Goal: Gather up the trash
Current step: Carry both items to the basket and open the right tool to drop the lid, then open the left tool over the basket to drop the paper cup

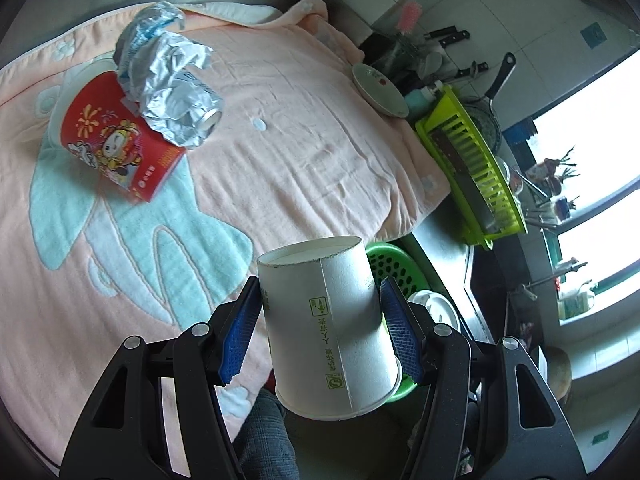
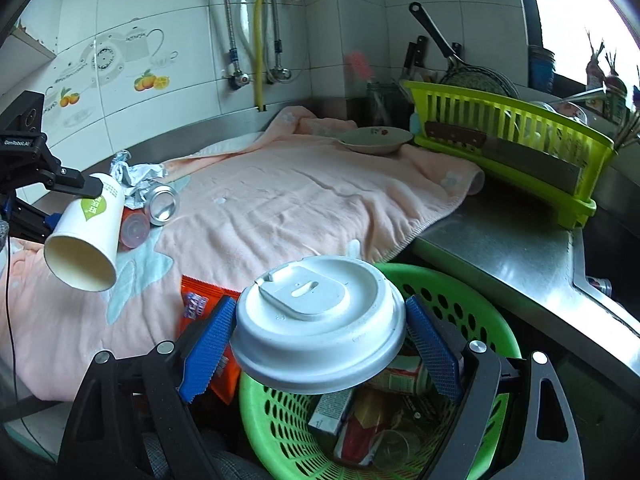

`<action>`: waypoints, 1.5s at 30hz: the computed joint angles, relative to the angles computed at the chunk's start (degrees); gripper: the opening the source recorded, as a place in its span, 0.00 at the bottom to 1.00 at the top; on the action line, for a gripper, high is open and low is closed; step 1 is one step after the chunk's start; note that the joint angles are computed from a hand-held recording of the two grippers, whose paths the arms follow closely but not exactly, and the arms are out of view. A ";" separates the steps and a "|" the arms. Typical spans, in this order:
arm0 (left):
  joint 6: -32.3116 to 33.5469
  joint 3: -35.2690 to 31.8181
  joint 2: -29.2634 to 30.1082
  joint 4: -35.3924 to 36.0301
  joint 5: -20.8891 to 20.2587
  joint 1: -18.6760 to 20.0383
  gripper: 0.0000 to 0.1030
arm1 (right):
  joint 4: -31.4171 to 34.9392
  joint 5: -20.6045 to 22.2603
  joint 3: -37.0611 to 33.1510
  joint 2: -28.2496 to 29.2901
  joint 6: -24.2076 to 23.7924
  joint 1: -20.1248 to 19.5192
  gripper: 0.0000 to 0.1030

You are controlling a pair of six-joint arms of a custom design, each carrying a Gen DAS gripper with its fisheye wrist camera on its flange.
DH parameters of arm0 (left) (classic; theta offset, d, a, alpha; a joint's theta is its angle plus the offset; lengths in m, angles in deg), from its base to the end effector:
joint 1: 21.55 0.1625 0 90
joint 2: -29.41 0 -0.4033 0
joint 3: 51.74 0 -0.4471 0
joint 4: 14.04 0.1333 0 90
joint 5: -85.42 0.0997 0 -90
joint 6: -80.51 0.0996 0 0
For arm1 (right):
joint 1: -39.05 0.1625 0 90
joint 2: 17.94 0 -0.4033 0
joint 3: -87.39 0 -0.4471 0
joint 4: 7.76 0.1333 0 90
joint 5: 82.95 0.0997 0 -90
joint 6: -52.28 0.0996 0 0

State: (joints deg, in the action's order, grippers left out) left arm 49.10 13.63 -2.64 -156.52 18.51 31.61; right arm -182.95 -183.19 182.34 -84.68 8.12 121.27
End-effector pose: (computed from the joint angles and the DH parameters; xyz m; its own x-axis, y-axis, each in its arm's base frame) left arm -0.3655 -0.7754 0.0771 -0.9894 -0.0112 -0.1451 0.0595 0.8790 -0.4732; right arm 0.0212 -0.6991 0.3519 -0.7364 -0.1746 0.6536 -0.6123 0.5830 -0.5340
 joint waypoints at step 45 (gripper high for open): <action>14.70 -18.66 15.98 10.23 -10.12 -3.56 0.73 | -4.41 -1.03 8.44 -8.43 6.61 -7.13 0.86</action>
State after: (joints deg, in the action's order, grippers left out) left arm 63.80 -5.03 13.34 -146.28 8.39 28.05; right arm -187.36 -184.22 190.78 -93.11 14.73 114.14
